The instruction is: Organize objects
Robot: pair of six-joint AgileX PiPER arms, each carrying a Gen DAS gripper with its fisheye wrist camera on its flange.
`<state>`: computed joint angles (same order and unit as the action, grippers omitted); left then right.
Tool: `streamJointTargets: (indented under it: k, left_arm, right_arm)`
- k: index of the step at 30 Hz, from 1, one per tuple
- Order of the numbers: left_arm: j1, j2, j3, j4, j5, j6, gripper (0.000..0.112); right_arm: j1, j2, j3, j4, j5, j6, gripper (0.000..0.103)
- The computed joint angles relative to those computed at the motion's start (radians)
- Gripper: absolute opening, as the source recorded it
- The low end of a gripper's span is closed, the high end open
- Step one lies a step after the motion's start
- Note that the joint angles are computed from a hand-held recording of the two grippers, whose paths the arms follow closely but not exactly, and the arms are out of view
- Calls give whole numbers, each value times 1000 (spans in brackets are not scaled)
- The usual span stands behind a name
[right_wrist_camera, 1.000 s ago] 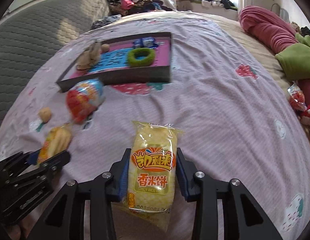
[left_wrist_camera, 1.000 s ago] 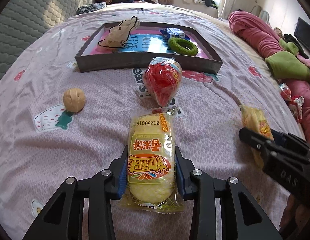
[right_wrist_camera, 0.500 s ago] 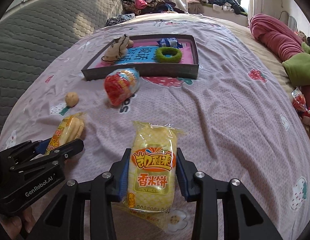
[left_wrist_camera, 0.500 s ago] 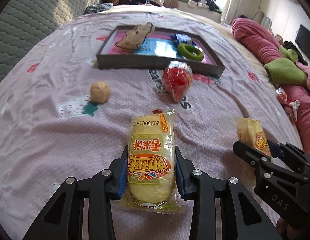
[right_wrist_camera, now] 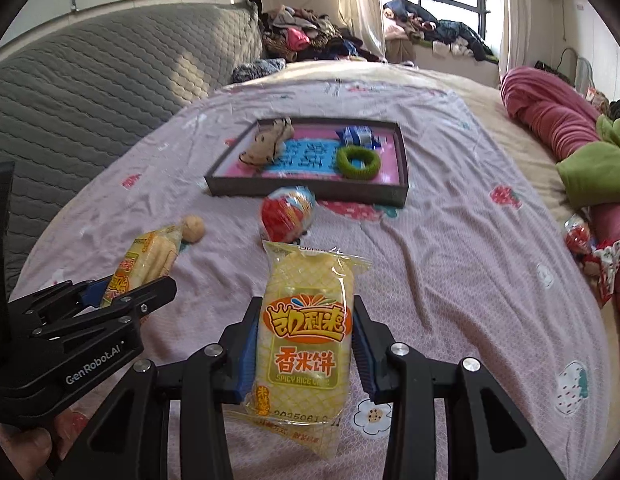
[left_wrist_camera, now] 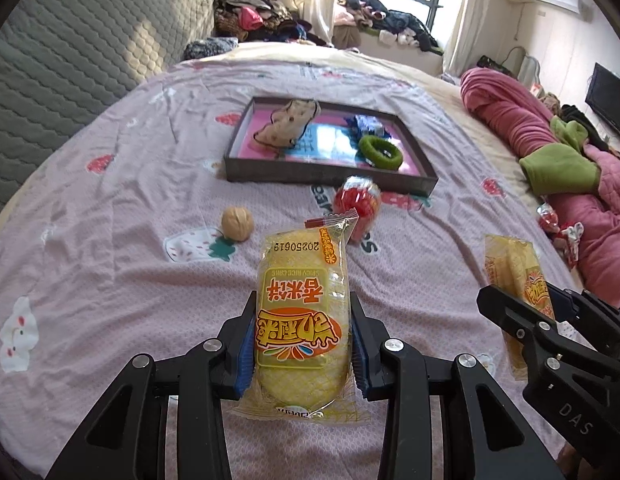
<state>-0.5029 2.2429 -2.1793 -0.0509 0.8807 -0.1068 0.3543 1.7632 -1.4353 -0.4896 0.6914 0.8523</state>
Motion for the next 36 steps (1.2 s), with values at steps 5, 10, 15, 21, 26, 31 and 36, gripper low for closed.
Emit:
streamJointTargets:
  k: [5, 10, 15, 21, 26, 31, 36]
  left_arm:
    - [-6, -62, 50, 18, -31, -4, 40]
    - [-8, -100, 62, 36, -36, -12, 40]
    - [-16, -129, 57, 72, -28, -29, 40]
    - [-30, -155, 43, 117, -22, -55, 40]
    - [-40, -166, 43, 143, -30, -76, 40]
    - [-46, -160, 14, 160, -19, -87, 40]
    - [-55, -162, 6, 178, -18, -88, 40]
  right_arm:
    - [32, -43, -8, -62, 32, 45, 41]
    - [65, -75, -32, -120, 70, 80, 41]
    - [84, -92, -60, -138, 101, 81, 41]
    - [99, -114, -64, -166, 103, 99, 41]
    - [105, -141, -48, -194, 89, 122, 41]
    - [105, -157, -44, -202, 79, 125, 41]
    - [107, -161, -49, -216, 79, 131, 41]
